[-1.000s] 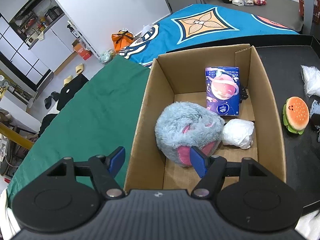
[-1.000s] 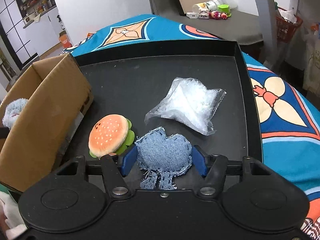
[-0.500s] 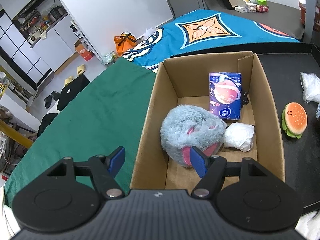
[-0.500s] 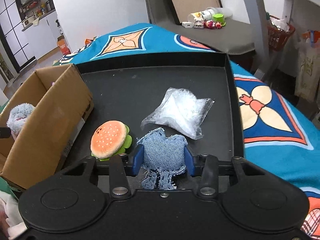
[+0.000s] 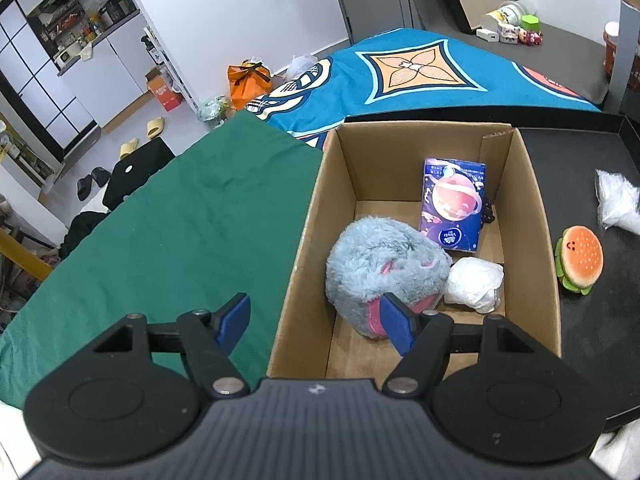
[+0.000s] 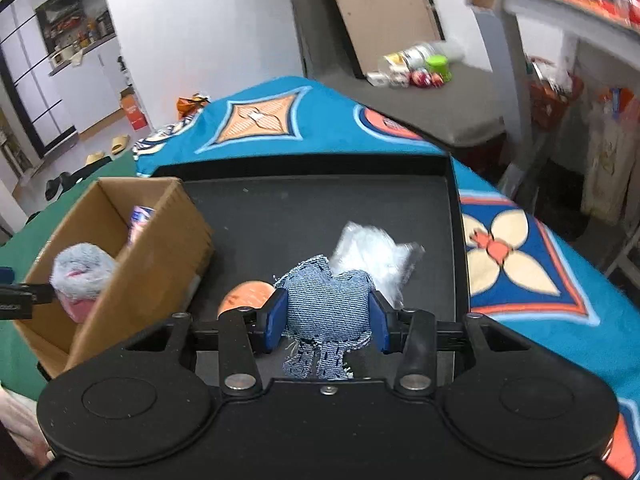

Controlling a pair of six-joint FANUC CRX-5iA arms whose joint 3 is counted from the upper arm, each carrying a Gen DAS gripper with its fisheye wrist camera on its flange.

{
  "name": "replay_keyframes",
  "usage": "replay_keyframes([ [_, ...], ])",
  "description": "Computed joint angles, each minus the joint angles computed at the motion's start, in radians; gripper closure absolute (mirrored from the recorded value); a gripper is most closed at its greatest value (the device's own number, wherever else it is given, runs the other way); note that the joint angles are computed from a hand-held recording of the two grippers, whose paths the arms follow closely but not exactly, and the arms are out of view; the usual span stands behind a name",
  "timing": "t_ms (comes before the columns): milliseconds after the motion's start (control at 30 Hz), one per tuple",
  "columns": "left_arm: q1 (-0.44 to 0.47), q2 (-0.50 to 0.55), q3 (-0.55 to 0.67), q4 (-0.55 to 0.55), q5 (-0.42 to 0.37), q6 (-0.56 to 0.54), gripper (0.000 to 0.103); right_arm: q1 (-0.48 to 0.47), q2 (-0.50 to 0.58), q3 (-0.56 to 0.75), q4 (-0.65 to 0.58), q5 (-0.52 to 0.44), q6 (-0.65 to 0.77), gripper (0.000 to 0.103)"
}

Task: Organize soft objects
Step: 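Carry the denim plush over the box and release it inside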

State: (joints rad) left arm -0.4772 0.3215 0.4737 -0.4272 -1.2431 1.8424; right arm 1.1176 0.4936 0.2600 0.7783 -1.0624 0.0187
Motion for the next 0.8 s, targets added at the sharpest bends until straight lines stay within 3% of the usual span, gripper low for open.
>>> replay_keyframes([
  [333,0.028,-0.027,-0.029,0.034,0.018,-0.021,0.033,0.018,0.054,0.157,-0.002,-0.052,0.096,0.06],
  [800,0.081,-0.078,-0.122,0.12,0.106,-0.067,0.033,0.046,0.198,0.421,-0.014,-0.116,0.194,0.06],
])
